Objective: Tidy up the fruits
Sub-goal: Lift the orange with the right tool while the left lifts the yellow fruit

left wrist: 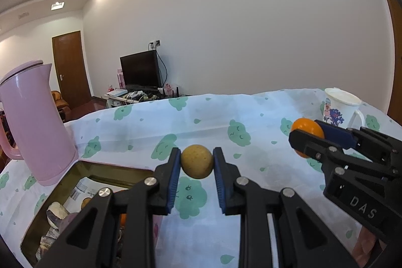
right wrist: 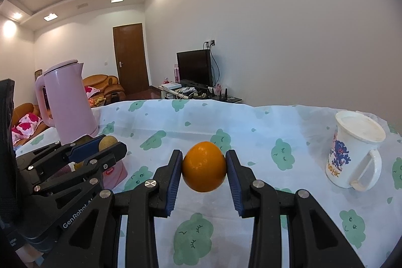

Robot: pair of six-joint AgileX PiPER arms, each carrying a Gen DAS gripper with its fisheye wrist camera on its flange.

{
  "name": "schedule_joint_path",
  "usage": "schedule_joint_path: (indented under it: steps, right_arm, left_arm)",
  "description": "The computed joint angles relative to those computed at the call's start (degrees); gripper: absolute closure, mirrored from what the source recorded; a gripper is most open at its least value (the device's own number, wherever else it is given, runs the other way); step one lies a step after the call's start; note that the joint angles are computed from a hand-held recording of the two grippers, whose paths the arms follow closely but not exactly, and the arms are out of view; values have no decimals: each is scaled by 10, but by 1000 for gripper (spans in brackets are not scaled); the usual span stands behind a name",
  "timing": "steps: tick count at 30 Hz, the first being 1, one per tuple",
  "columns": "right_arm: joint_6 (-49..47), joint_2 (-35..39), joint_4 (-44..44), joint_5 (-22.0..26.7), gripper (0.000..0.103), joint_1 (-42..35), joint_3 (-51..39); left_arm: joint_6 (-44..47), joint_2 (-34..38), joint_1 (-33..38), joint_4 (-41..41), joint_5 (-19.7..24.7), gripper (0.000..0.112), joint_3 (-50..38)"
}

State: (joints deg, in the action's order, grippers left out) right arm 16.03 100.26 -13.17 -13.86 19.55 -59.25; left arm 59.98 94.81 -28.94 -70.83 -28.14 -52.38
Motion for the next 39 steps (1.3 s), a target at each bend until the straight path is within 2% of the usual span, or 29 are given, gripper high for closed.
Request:
schedule_joint_path:
  steps: [6, 14, 23, 34, 39]
  right_arm:
    - [-28, -10, 32, -19, 66, 0, 18]
    - [-31, -19, 43, -21, 66, 0, 29]
    - [-47, -36, 67, -31, 66, 0, 50]
    - [-17, -57, 34, -29, 66, 10, 73]
    - [-30, -68, 47, -33, 66, 23, 86]
  left_arm:
    - [-23, -7, -5, 22, -10, 85, 13]
    - [-25, -17, -15, 29, -19, 85, 26]
    - [-17, -30, -18, 22, -11, 85, 37]
    - [8, -64, -33, 7, 3, 85, 72]
    - [5, -83, -32, 7, 7, 85, 90]
